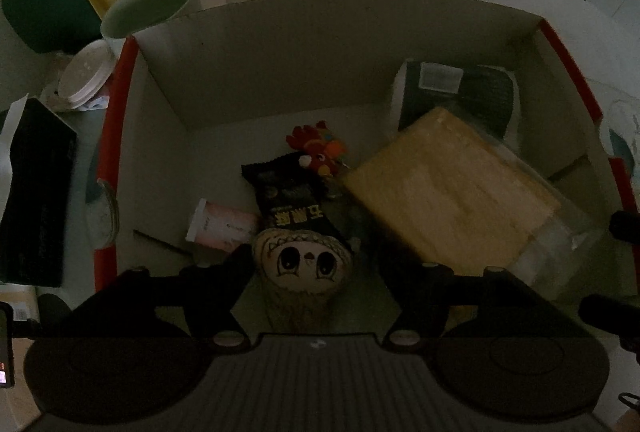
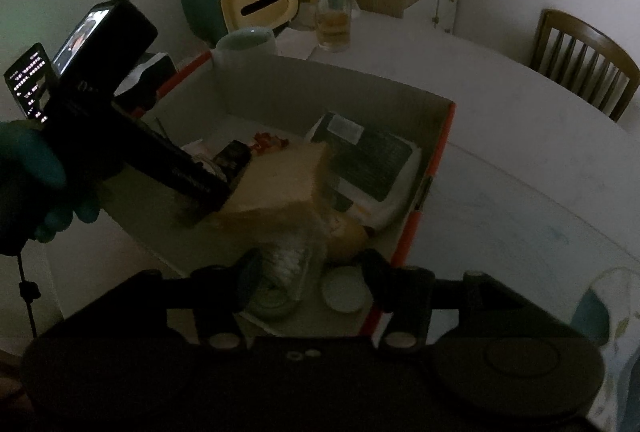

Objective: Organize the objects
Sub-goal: 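Lower the plush toy into the box and open the left tool while the right tool releases the lid, then withdraw both open tools up and away from the filled box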

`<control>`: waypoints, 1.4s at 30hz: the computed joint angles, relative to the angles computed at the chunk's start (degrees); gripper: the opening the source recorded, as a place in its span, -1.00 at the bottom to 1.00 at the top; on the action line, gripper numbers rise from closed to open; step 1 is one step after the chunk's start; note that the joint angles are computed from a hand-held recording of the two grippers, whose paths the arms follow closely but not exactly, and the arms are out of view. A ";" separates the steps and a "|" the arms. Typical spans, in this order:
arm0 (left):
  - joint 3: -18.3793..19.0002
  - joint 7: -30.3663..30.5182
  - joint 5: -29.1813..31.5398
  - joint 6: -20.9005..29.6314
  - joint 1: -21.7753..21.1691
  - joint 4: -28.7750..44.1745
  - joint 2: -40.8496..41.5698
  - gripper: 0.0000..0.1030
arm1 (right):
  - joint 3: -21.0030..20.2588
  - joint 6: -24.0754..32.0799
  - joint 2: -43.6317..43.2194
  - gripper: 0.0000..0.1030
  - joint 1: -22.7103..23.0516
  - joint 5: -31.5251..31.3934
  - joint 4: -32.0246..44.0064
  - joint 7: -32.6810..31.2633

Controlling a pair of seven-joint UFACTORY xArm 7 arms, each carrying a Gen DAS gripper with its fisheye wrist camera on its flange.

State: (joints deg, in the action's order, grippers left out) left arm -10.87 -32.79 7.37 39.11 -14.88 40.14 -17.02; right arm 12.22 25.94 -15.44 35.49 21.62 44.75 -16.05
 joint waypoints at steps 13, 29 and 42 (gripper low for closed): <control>-2.94 -6.55 3.73 -2.92 0.98 -5.33 -10.22 0.81 | -1.70 -1.17 -2.51 0.23 1.49 3.89 -0.67 -2.15; -7.41 -14.71 2.69 -0.11 0.95 -11.47 -28.36 1.00 | -4.75 -1.44 -9.39 0.53 4.33 10.70 -3.00 -7.65; -15.23 -20.21 5.91 2.35 -0.51 -9.90 -33.91 1.00 | -5.87 -1.57 -12.15 0.67 4.97 11.86 -5.12 -6.78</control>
